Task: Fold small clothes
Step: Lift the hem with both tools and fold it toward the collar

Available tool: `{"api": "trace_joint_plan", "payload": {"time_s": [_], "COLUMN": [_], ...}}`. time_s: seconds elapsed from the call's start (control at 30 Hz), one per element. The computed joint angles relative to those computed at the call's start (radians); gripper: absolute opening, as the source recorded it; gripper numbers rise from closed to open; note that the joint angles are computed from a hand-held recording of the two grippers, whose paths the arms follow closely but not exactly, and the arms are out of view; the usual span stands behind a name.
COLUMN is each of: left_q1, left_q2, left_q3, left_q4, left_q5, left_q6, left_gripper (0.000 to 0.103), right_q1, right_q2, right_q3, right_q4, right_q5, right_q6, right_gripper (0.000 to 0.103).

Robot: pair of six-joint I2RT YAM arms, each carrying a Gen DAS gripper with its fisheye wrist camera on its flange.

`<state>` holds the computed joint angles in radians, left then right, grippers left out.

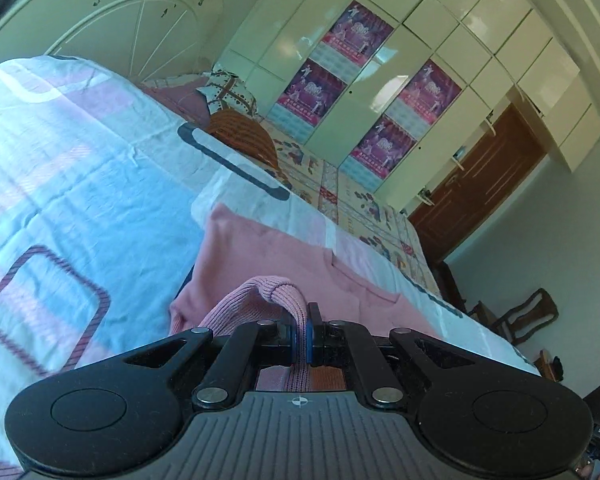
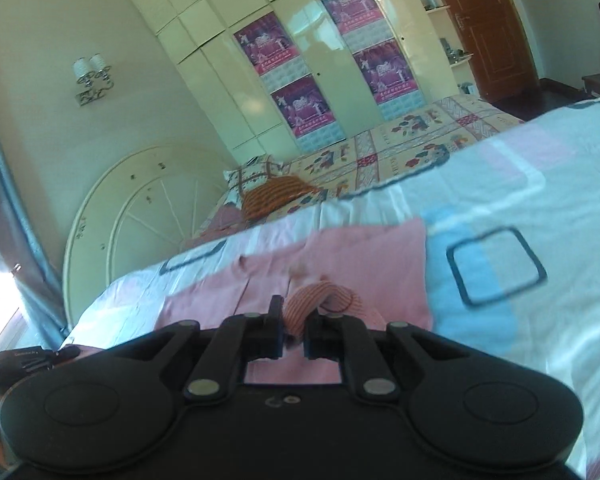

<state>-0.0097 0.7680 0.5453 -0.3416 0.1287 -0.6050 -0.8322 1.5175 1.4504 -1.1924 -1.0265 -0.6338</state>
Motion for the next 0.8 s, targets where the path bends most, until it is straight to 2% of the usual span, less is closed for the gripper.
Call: {"api": "trace_joint_plan", "payload": {"time_s": [0.07, 0.2, 0.3, 0.4, 0.5, 0.6, 0.63, 0.67, 0.7, 0.73, 0.77, 0.8], "left_q1": [0.028, 0.058, 0.067, 0.063, 0.059, 0.061, 0.072, 0.079, 0.085, 0.094, 0.096, 0.090], "left_q2": [0.212, 0.595, 0.816, 0.972, 1.094, 1.156, 1.170, 1.180, 1.185, 1.182, 1.160, 1.135], "left_q3": [0.062, 0.241, 0.370, 0.483, 0.566, 0.585, 0.579, 0.578, 0.572, 0.553, 0.515, 0.474], "left_q4": [0.122, 0.244, 0.284, 0.292, 0.306, 0.371, 0.404, 0.426, 0.447, 0.485, 0.536, 0.594], "left_q5": [0.031, 0.064, 0.084, 0.090, 0.104, 0.124, 0.154, 0.177, 0.194, 0.209, 0.183, 0.124], "left_q6": [0.019, 0.049, 0.062, 0.093, 0.127, 0.143, 0.140, 0.134, 0.123, 0.119, 0.121, 0.132], "left_gripper": [0.003, 0.003, 0.003, 0.003, 0.003, 0.004, 0.004, 0.007, 0.014, 0.042, 0.081, 0.095], "right_q1": [0.098, 0.254, 0.322, 0.371, 0.398, 0.411, 0.412, 0.415, 0.416, 0.415, 0.408, 0.398], "right_q2": [0.030, 0.164, 0.308, 0.430, 0.528, 0.600, 0.612, 0.615, 0.604, 0.577, 0.545, 0.534], "right_q3": [0.000, 0.038, 0.109, 0.176, 0.229, 0.268, 0.268, 0.259, 0.233, 0.191, 0.139, 0.121], "right_q4": [0.190, 0.415, 0.493, 0.547, 0.579, 0.606, 0.626, 0.662, 0.705, 0.762, 0.841, 0.872], "right_q5": [0.063, 0.191, 0.253, 0.299, 0.326, 0.319, 0.310, 0.309, 0.317, 0.331, 0.329, 0.306], "right_q6": [0.207, 0.447, 0.547, 0.608, 0.646, 0.669, 0.678, 0.693, 0.705, 0.724, 0.742, 0.740], "right_gripper": [0.008, 0.008, 0.008, 0.008, 0.009, 0.010, 0.014, 0.025, 0.054, 0.067, 0.075, 0.063]}}
